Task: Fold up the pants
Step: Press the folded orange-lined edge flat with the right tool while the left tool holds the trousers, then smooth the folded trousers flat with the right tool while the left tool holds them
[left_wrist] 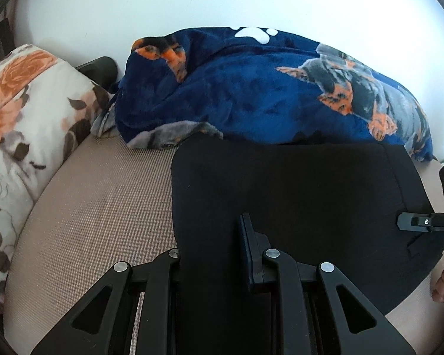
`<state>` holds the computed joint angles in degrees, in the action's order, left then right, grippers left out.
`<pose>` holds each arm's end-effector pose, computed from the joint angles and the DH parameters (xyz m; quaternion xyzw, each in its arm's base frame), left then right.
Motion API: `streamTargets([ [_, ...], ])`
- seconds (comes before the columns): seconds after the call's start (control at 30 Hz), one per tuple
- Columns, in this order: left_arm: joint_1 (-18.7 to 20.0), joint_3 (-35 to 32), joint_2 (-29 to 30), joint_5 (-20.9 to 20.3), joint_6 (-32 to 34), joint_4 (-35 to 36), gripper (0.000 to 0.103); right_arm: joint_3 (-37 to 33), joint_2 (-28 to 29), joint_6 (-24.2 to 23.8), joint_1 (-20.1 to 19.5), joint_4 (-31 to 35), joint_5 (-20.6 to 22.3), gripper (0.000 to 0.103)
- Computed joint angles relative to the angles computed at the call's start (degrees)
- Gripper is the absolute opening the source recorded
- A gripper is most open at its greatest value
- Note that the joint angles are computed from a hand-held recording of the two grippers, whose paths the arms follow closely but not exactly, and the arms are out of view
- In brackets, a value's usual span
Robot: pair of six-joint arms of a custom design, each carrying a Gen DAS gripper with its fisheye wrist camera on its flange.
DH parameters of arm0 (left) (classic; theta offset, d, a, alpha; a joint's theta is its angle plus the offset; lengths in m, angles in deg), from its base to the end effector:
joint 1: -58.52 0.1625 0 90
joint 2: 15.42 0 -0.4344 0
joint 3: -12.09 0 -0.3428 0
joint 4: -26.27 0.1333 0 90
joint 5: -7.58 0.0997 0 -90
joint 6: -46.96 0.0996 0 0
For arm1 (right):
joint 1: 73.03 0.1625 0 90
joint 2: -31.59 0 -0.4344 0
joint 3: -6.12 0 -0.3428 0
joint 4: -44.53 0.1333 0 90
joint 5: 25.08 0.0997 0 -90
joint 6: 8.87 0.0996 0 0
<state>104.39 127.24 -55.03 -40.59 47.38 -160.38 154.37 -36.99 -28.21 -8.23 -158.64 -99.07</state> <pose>-0.2326 -0.5267 0.0742 0.2876 0.8746 -0.2895 0.2620 -0.0061 -0.3907 0.2048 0.0084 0.9491 -0.3146 0.0153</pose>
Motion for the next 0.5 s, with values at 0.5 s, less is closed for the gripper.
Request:
streamTargets([
  [0.5, 1.1, -0.4, 1.2, 0.1, -0.6, 0.4, 0.022, 0.0, 2.7, 0.6, 2.8, -5.9, -5.4, 0.024],
])
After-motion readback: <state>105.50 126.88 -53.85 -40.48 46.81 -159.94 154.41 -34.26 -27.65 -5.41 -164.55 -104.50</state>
